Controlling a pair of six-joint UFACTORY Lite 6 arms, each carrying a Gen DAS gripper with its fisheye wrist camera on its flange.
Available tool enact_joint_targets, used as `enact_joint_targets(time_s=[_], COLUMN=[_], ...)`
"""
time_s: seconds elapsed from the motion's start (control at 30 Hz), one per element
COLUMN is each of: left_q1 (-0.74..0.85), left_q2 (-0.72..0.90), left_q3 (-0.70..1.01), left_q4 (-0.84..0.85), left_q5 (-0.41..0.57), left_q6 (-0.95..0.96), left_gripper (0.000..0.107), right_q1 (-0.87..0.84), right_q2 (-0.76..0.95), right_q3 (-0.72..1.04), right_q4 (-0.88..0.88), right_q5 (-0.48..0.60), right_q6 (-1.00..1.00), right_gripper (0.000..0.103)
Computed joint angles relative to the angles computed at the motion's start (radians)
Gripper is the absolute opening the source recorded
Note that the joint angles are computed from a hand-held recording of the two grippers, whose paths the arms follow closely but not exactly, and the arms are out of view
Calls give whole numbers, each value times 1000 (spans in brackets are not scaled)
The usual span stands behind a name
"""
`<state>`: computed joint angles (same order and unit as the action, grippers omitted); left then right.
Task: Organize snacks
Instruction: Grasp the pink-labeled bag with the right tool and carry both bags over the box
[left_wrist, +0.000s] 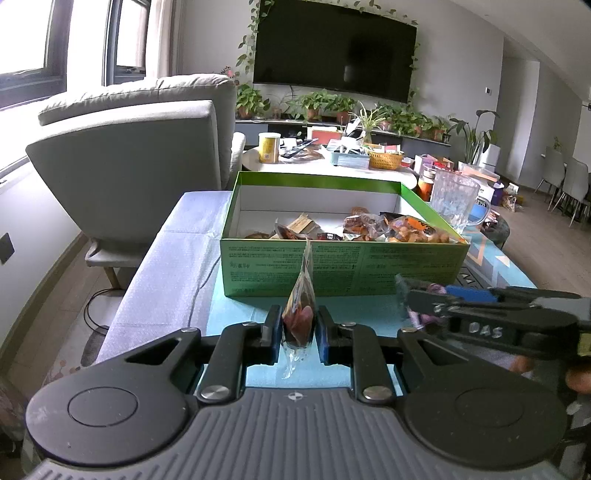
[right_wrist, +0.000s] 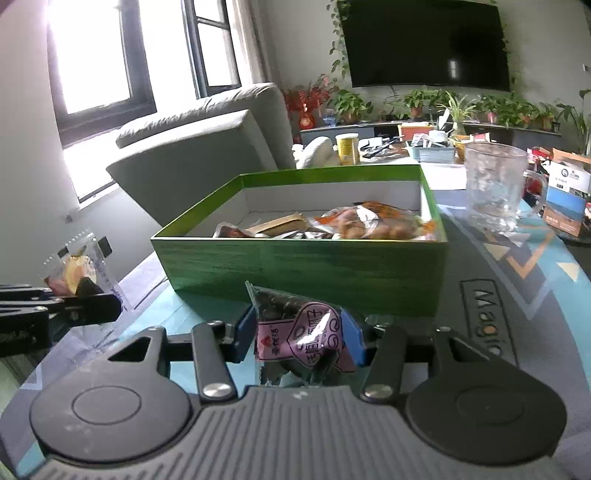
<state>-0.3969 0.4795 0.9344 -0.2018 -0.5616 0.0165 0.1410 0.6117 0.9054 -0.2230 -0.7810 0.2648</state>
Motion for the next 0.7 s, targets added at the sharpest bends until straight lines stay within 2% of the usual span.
enact_joint_targets(time_s=[0.37, 0.57, 0.7], left_q1=[-23, -42, -37], left_q2=[11, 65, 139], left_q3=[79, 217, 353], left_q4=[17, -3, -39], left_q5=[5, 17, 65], left_q6=[29, 75, 113], left_gripper=[17, 17, 18], right_q1=[-29, -37, -51], right_q2=[-88, -84, -49], right_q3=[-44, 28, 102], right_q4=[-13, -24, -39], right_q5=[-70, -61, -45], right_q6=[15, -3, -7], right_gripper=[50, 51, 51])
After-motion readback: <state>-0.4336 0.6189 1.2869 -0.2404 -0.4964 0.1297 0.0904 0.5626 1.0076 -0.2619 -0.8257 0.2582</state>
